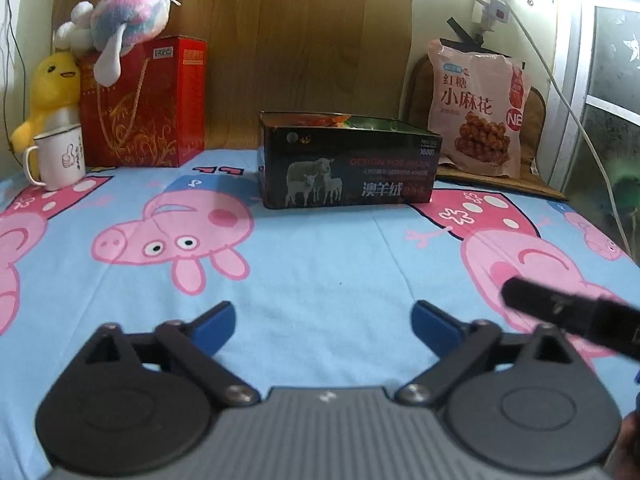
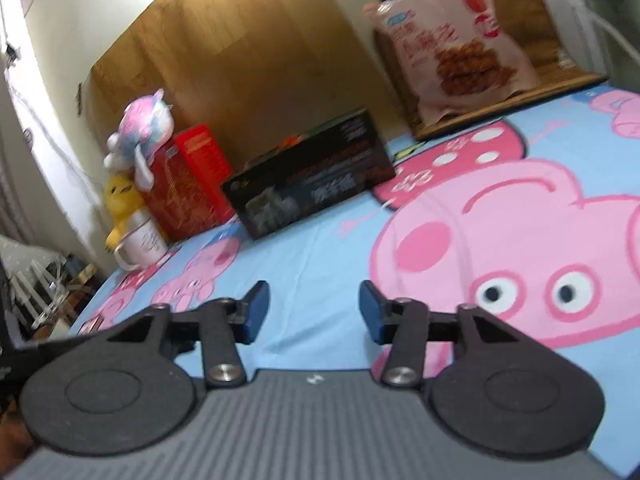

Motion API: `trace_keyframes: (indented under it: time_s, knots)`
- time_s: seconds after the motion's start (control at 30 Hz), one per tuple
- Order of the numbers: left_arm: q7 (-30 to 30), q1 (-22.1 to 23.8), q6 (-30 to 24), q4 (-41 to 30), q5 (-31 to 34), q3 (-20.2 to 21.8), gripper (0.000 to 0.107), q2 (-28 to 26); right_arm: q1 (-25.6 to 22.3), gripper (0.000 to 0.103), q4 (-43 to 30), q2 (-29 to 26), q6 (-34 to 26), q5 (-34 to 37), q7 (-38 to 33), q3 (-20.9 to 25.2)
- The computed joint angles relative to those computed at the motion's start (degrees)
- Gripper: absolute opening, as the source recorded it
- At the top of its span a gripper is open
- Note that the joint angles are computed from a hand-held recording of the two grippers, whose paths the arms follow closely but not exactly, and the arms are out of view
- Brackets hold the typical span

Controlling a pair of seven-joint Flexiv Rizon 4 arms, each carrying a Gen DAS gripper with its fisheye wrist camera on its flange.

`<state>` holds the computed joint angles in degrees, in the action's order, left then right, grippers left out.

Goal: Organize snacks

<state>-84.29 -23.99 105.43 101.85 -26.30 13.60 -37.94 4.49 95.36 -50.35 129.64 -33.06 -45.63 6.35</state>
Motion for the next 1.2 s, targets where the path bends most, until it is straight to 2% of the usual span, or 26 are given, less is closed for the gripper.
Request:
trace_keyframes:
  time_s: [0.17, 0.3, 0.43, 0.53, 0.63, 0.8, 1.03, 1.2]
  knots:
    - [0.3, -5.6, -1.8, -1.1, -2.4, 6.4, 0.103, -1.4, 4.7, 0.079, 0.2, 0.6, 0.4, 11.4, -4.4, -3.7]
    - [-0.9, -9.2, -3.9, -2.1, -2.7, 11.2, 0.103, -2.5, 4.9, 0.088, -0.1, 0.3, 0.8, 13.4, -6.0, -3.4]
    - [-5.2, -17.4, -6.9, -4.0, -3.5, 23.0, 0.103, -6.6, 4.7, 0.093, -0.5, 0.1, 1.1, 13.4, -6.6, -2.9]
    - [-9.4, -22.2, -7.0, -4.6, -3.6, 30.5, 0.103, -10.2, 4.7, 0.096, -0.5, 0.0, 1.4, 13.6, -6.9, -2.8]
    - [-10.5, -22.8, -6.7, -4.7, -2.9, 31.7, 0.103, -10.7, 4.4, 0.096, -0.6, -0.1, 1.0, 13.6, -6.6, -2.6]
    - [-12.0, -22.6, -8.9, -5.5, -0.8, 32.3, 0.103, -10.8, 3.9, 0.096, -0.6, -0.2, 0.7, 13.0, -5.8, -2.1]
    - [-17.1, -24.0, -11.5, -6.6, 3.1, 36.0, 0.103, -12.0, 3.5, 0.097, -0.6, -0.3, 0.8, 12.2, -5.0, -1.9]
    - [-19.3, -23.4, -14.5, -7.8, 6.6, 36.4, 0.103, -11.7, 3.5, 0.097, -0.5, -0.3, 0.9, 12.3, -4.7, -2.1]
